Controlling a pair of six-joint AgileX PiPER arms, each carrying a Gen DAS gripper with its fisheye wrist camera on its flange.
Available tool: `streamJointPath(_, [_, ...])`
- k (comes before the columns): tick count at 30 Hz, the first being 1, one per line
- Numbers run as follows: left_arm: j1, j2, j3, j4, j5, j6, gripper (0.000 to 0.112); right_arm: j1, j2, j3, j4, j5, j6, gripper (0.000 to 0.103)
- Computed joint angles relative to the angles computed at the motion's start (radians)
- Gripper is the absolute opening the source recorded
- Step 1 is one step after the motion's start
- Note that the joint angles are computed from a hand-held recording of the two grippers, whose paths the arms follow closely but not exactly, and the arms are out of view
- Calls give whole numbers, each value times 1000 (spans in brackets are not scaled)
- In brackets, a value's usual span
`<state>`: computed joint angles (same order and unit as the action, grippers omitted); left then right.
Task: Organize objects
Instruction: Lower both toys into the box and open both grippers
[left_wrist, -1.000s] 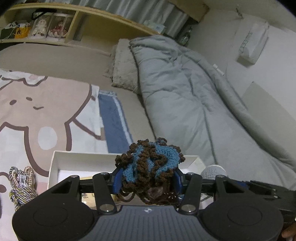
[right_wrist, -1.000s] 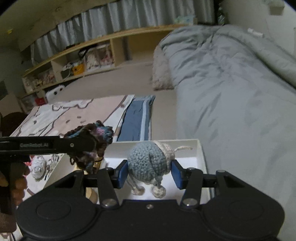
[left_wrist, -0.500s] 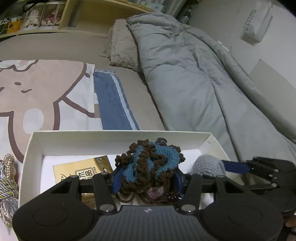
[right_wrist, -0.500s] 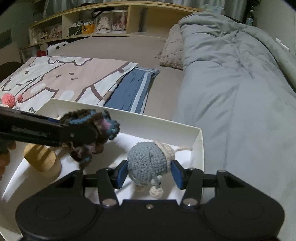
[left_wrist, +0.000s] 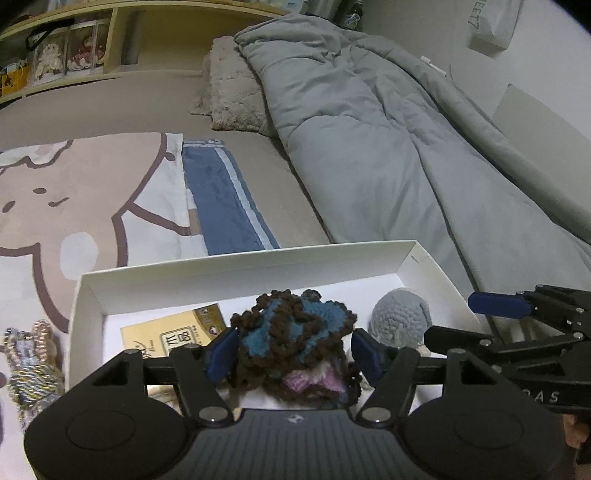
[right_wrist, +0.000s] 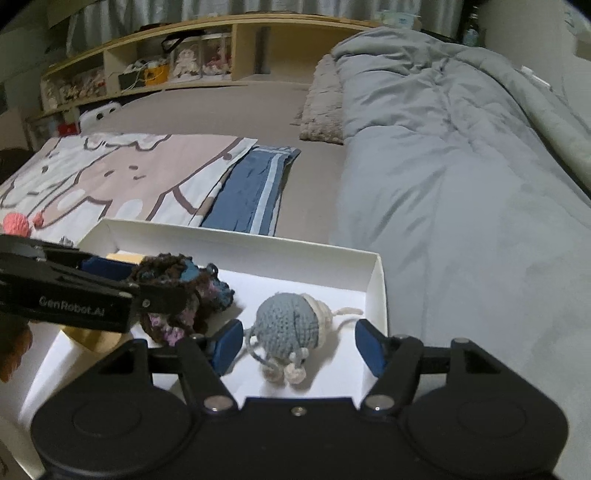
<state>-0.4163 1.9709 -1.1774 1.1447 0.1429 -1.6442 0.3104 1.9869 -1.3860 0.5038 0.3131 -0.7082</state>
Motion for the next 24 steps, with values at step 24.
streamJointPath(24, [-64,-386,231,-360,181,362,84,109,-323,260,-383,-46,638,68])
